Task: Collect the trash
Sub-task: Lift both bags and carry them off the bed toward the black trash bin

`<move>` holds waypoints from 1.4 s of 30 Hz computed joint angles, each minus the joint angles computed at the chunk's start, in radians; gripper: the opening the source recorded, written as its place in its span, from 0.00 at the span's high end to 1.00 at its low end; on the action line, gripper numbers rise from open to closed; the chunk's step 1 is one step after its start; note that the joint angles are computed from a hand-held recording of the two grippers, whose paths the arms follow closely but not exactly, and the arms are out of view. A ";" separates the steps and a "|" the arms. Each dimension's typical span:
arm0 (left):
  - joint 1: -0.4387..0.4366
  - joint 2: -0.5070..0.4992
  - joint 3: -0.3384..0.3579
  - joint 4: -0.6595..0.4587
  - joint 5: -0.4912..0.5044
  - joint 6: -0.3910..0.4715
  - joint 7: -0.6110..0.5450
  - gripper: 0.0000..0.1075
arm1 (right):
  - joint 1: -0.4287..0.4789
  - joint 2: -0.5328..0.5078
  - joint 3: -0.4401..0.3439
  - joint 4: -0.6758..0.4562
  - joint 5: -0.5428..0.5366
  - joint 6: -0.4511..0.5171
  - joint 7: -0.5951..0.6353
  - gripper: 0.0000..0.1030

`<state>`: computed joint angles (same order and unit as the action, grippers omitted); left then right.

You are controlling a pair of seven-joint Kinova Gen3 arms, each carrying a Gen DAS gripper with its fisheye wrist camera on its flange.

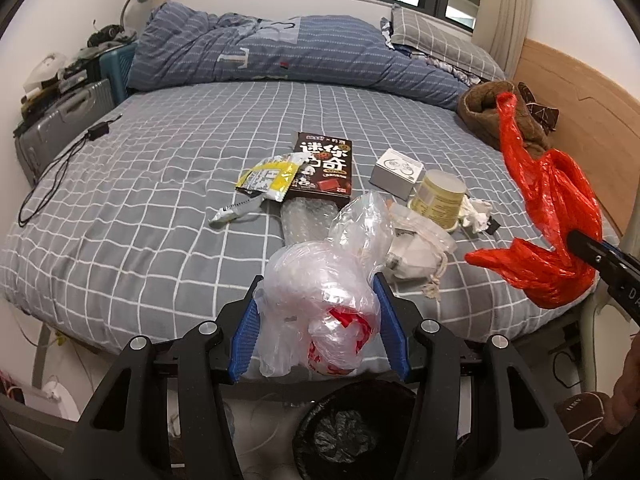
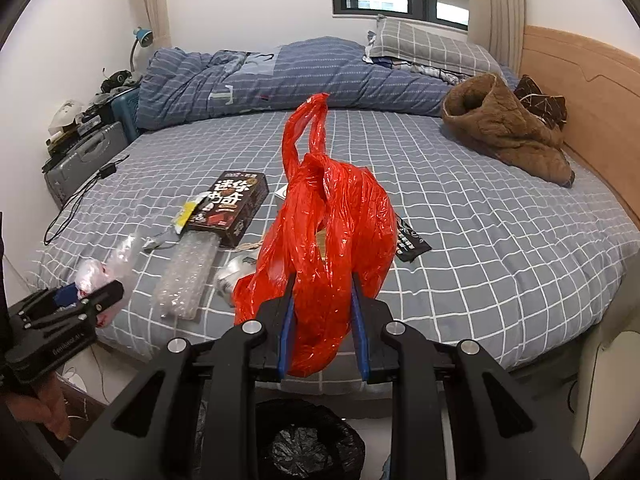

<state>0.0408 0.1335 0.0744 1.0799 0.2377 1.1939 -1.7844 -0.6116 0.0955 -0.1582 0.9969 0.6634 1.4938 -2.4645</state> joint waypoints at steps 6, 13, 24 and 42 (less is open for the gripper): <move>0.016 -0.051 0.002 0.049 -0.012 -0.017 -0.003 0.52 | -0.030 -0.007 -0.017 -0.008 0.023 0.023 -0.018 0.78; 0.022 -0.084 -0.003 0.096 -0.012 -0.008 -0.013 0.52 | -0.056 -0.014 -0.035 -0.001 0.031 0.047 -0.039 0.78; 0.012 -0.133 -0.020 0.171 0.004 -0.010 -0.041 0.52 | -0.081 -0.030 -0.063 0.033 0.034 0.068 -0.081 0.78; 0.017 -0.200 -0.028 0.287 -0.003 -0.002 -0.057 0.52 | -0.106 -0.055 -0.109 0.121 -0.004 0.096 -0.152 0.78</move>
<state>0.0573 -0.0669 0.0464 1.3669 0.2343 1.1918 -1.8413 -0.7180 0.0406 -0.2673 1.1176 0.6597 1.5896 -2.6167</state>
